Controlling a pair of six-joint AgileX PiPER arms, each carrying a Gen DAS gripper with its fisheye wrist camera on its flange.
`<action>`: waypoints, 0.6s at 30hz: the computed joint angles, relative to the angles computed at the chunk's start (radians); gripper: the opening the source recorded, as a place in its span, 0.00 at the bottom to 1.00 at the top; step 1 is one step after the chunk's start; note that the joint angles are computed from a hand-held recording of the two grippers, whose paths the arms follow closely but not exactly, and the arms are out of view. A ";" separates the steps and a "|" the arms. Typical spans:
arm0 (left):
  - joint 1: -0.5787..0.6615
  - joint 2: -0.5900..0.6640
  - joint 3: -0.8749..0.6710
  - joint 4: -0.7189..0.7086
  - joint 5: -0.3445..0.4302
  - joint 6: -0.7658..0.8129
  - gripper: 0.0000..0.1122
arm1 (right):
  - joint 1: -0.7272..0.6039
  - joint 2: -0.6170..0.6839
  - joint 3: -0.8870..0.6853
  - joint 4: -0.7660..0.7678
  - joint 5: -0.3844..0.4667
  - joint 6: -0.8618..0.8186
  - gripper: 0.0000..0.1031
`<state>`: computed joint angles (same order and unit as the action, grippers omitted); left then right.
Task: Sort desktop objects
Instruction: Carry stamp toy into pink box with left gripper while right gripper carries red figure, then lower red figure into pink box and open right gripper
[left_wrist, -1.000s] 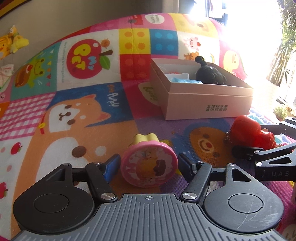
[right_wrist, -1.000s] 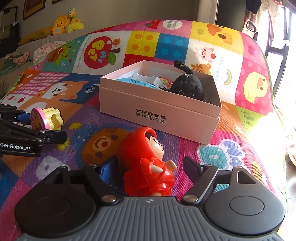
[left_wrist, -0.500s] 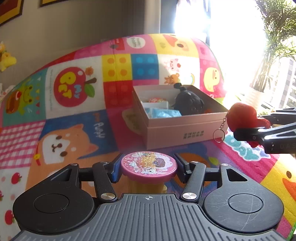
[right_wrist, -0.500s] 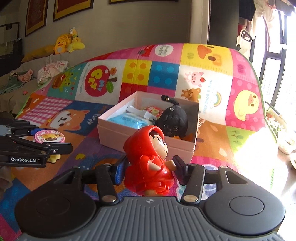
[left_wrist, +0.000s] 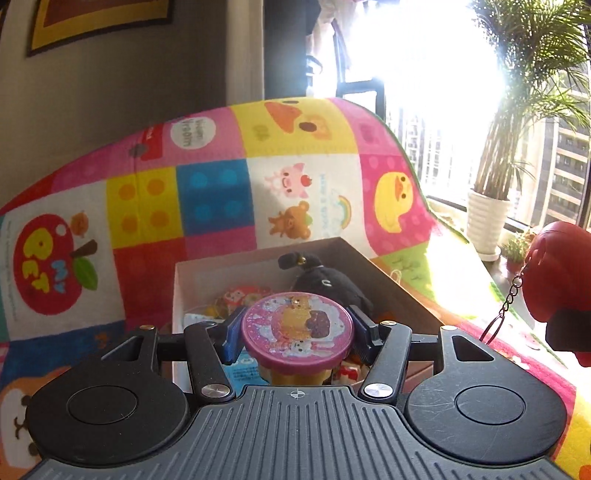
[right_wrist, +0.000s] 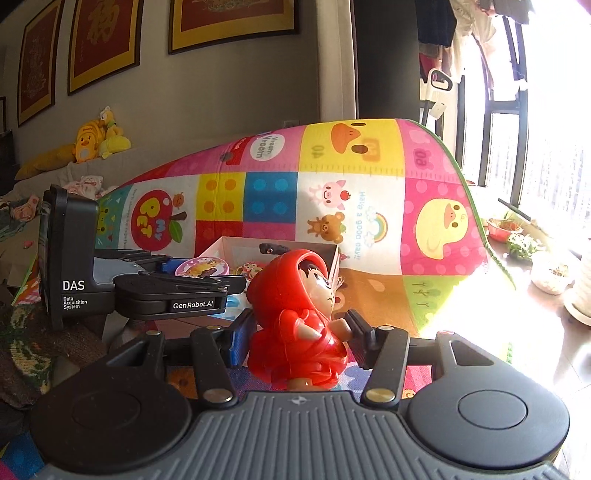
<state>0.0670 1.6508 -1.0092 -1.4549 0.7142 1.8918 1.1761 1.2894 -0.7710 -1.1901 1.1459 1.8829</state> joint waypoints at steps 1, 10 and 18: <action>-0.007 0.014 0.003 -0.003 -0.011 0.011 0.56 | -0.009 0.005 0.004 0.007 -0.004 0.005 0.51; 0.235 -0.035 0.094 -0.051 0.129 0.060 0.85 | -0.150 0.075 -0.044 0.007 -0.142 -0.045 0.51; 0.420 0.003 0.117 0.068 0.248 -0.042 0.86 | -0.467 0.305 -0.402 0.270 -0.484 -0.419 0.51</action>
